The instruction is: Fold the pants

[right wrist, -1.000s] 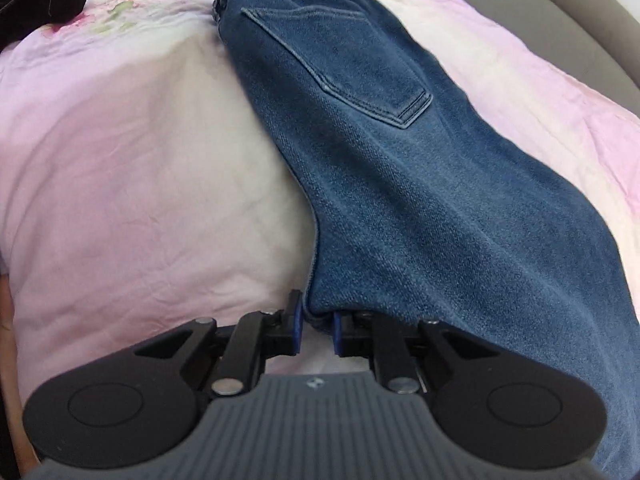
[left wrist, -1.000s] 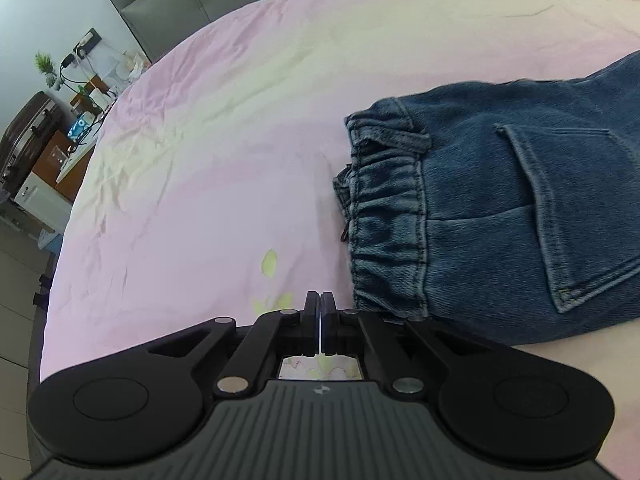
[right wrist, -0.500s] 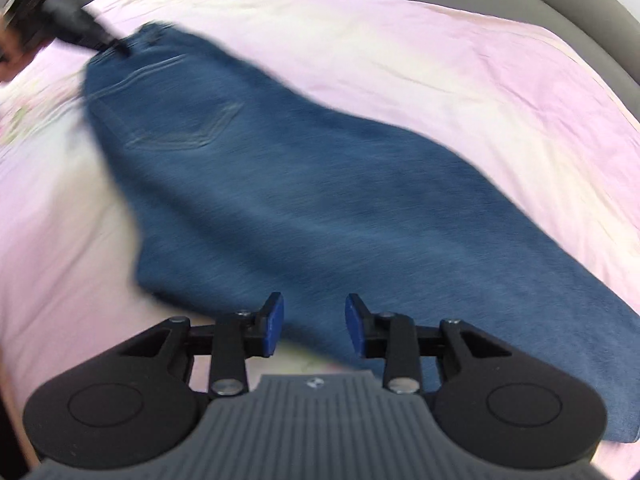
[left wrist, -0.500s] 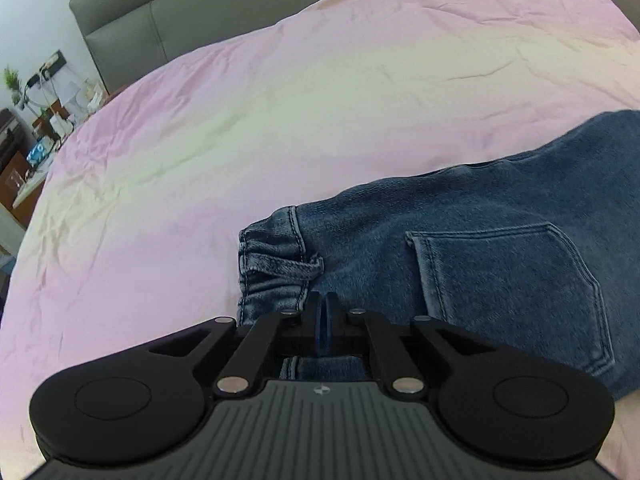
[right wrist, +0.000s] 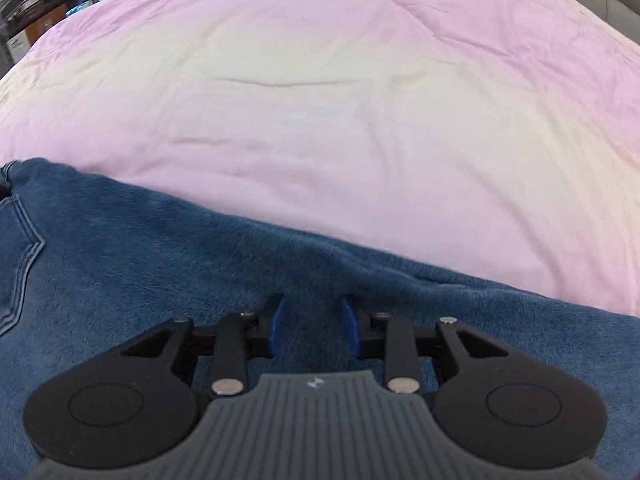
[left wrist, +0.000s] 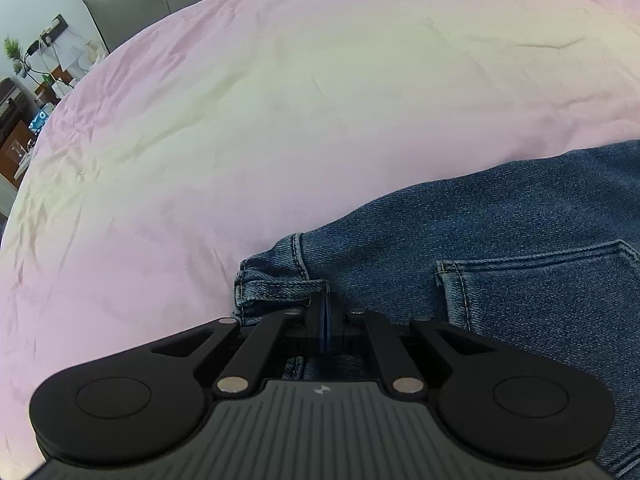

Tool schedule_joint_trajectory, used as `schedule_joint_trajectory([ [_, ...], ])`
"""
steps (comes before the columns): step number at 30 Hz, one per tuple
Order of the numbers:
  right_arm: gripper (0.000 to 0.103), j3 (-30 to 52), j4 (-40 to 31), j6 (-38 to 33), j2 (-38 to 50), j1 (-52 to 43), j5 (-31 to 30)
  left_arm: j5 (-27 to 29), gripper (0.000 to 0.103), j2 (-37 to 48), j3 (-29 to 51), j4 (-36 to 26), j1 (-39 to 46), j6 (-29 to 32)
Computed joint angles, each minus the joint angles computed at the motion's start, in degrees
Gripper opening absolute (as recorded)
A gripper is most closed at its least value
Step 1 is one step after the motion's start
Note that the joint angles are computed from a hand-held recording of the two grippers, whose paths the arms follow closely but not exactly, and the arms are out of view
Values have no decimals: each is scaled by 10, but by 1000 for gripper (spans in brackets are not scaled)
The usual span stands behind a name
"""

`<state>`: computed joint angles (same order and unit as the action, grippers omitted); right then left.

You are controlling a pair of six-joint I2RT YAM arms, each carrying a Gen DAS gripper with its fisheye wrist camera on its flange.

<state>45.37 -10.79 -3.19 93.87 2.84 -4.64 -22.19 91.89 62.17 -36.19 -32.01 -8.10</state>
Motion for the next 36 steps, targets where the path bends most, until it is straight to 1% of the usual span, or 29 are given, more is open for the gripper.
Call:
schedule_joint_trajectory([
  [3, 25, -10, -8, -14, -20, -6, -9, -12, 6, -3, 1, -7, -9, 3],
  [5, 26, -22, -20, -11, -50, -18, -16, -23, 6, -20, 0, -19, -19, -11],
  [8, 27, -64, -53, -15, -131, -63, -33, -66, 7, -61, -5, -43, -59, -38],
  [9, 28, -80, -67, -26, -159, -88, -41, -79, 10, -78, -7, -53, -80, -52],
  [11, 29, -105, -104, -70, -217, -159, -64, -86, 13, -104, 3, -84, -119, -90],
  [13, 29, -117, -152, -132, -265, -255, -95, -84, 16, -122, 20, -120, -167, -141],
  [15, 30, -105, -194, -221, -273, -382, -135, -76, 17, -126, 41, -153, -213, -193],
  [18, 30, -55, -245, -332, -237, -562, -181, -55, 20, -116, 71, -189, -296, -282],
  [20, 30, -4, -268, -385, -184, -666, -205, -48, 20, -114, 77, -197, -340, -315],
  [23, 30, 73, -296, -446, -106, -777, -222, -50, 22, -87, 96, -208, -416, -349],
  [24, 30, 94, -300, -465, -83, -805, -222, -52, 23, -73, 104, -211, -439, -354],
  [26, 30, 133, -299, -481, -39, -838, -221, -54, 28, -37, 128, -230, -485, -370],
  [28, 30, 174, -303, -484, 4, -862, -221, -56, 30, 3, 156, -253, -519, -395],
  [30, 30, 223, -313, -476, 53, -885, -227, -47, 33, 32, 168, -259, -543, -426],
  [33, 30, 305, -341, -441, 123, -909, -245, -42, 34, 64, 170, -257, -562, -485],
  [36, 29, 375, -360, -388, 186, -926, -264, -55, 36, 103, 195, -280, -574, -538],
])
